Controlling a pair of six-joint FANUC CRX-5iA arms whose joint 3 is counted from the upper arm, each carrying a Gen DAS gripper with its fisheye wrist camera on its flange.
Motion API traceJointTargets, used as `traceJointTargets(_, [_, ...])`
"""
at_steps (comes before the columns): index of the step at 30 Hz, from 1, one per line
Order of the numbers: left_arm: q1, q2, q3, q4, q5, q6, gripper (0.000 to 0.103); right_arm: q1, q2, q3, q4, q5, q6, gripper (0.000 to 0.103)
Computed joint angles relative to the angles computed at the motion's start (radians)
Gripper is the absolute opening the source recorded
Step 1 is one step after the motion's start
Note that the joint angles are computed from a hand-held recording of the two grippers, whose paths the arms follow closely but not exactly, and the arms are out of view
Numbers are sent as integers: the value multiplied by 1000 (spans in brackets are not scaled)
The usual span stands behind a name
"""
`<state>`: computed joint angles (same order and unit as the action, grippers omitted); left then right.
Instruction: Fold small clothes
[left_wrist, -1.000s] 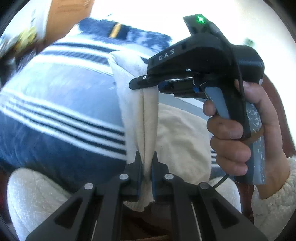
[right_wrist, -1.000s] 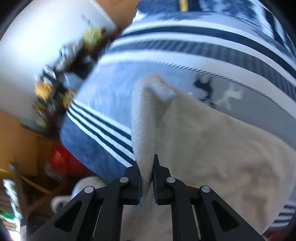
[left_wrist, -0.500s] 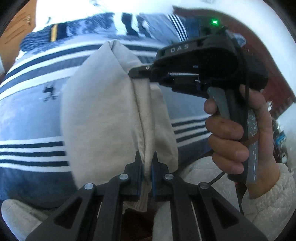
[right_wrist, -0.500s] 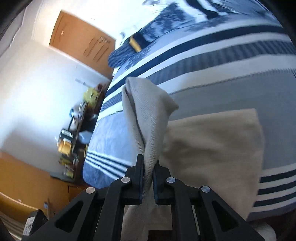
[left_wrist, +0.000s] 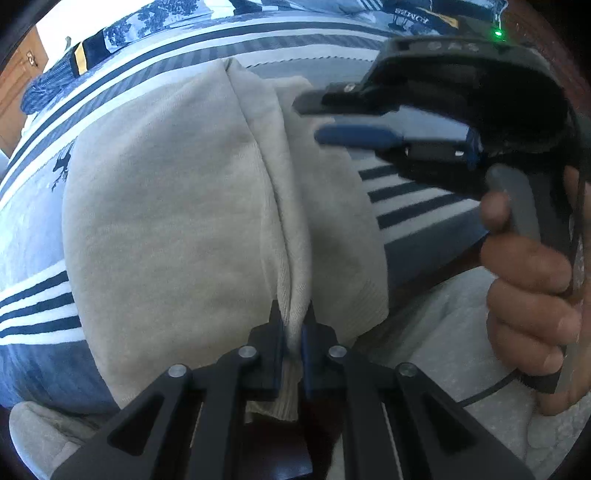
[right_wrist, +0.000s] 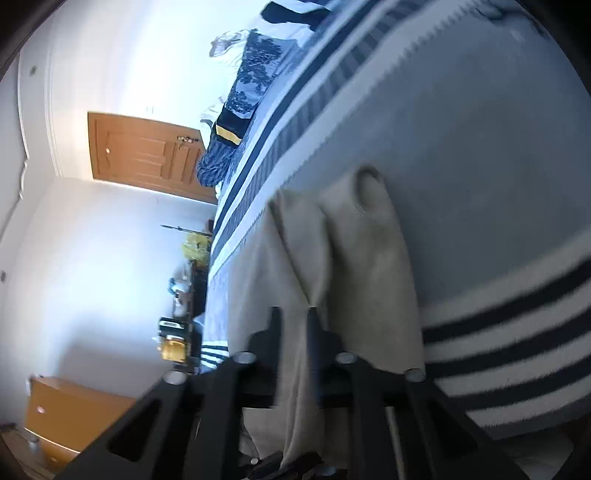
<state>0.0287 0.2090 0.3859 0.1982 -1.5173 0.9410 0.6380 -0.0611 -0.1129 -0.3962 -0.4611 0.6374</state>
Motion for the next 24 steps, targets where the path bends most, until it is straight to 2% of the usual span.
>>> traceJointTargets(3, [-10, -11, -11, -18, 12, -1, 8, -3, 29, 39, -7, -61, 41, 32])
traceJointTargets(7, [-15, -31, -30, -30, 15, -2, 8, 19, 36, 47, 38, -41, 47, 32])
traceJointTargets(10, [-28, -34, -31, -38, 16, 6, 8, 30, 57, 63, 77, -55, 14, 44])
traceJointTargets(12, [-30, -38, -37, -42, 20, 4, 8, 22, 71, 79, 45, -67, 39, 57])
traceJointTargets(17, [-49, -40, -37, -62, 30, 9, 8, -9, 142, 168, -33, -148, 147, 57])
traceJointTargets(19, [-60, -41, -36, -70, 30, 17, 8, -24, 168, 201, -89, -168, 206, 46])
traceJointTargets(22, [-72, -44, -36, -74, 32, 27, 8, 13, 201, 233, 43, -213, 149, 23])
traceJointTargets(23, [-73, -46, -33, -72, 31, 28, 8, 22, 203, 233, 71, -217, 135, 9])
traceJointTargets(24, [-72, -48, -28, -65, 29, 27, 8, 29, 192, 219, 88, -193, 125, 9])
